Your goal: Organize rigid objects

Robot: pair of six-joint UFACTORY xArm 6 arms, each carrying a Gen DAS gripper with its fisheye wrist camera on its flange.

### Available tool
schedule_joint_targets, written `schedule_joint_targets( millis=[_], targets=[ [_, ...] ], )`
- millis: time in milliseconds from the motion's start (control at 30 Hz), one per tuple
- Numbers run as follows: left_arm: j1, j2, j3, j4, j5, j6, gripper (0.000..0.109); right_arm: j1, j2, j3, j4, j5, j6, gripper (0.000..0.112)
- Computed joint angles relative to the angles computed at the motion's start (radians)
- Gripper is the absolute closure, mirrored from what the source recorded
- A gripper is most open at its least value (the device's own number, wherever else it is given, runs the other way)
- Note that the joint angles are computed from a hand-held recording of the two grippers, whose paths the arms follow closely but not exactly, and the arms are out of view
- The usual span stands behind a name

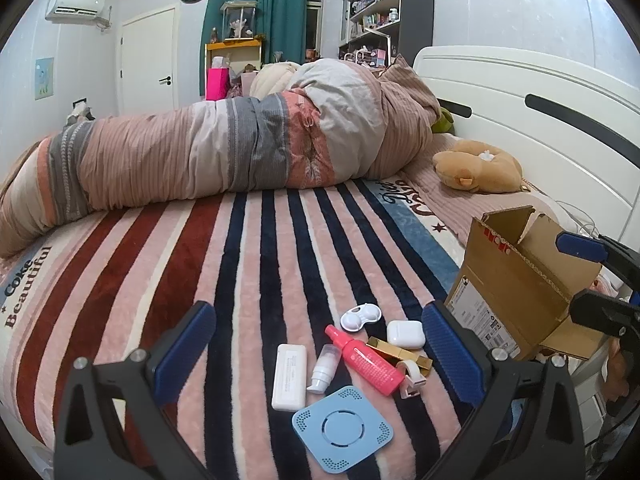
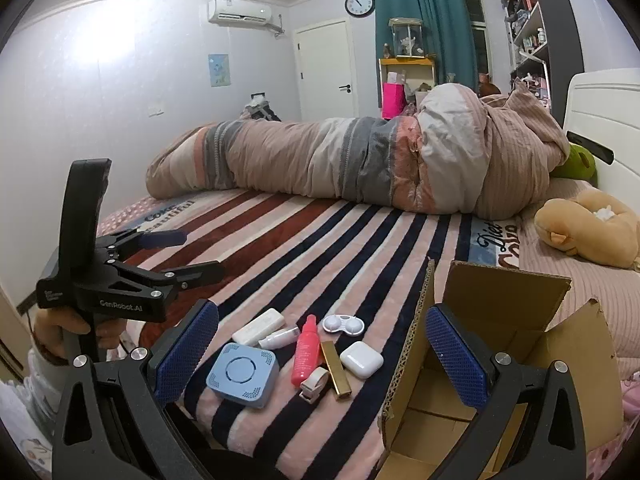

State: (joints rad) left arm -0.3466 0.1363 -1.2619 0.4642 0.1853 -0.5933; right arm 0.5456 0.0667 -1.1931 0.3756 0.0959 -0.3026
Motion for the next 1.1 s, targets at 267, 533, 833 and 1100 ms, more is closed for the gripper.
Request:
schedule_joint_targets(
  millis=[267, 533, 833, 1100],
  targets=[
    [0.0, -0.003, 0.002, 0.008, 0.001, -0.007, 0.006, -0.001, -0.005, 0.003, 0.01, 0.003, -0.006, 0.009],
    [0.004, -0.002, 0.006, -0.017, -0.012, 0.019, 0.006, -0.006, -0.014, 0.013, -0.026, -0.005, 0.034, 0.009],
    [0.006, -0.006, 0.014, -0.014, -0.018, 0.016, 0.006, -0.004, -0.013, 0.012, -0.032, -0.004, 0.044, 0.009],
    [0.009, -0.006, 0.015, 0.005, -0.016, -0.003, 0.006, -0.005, -0.015, 0.012, -0.036, -0.004, 0.048, 0.009]
  ],
)
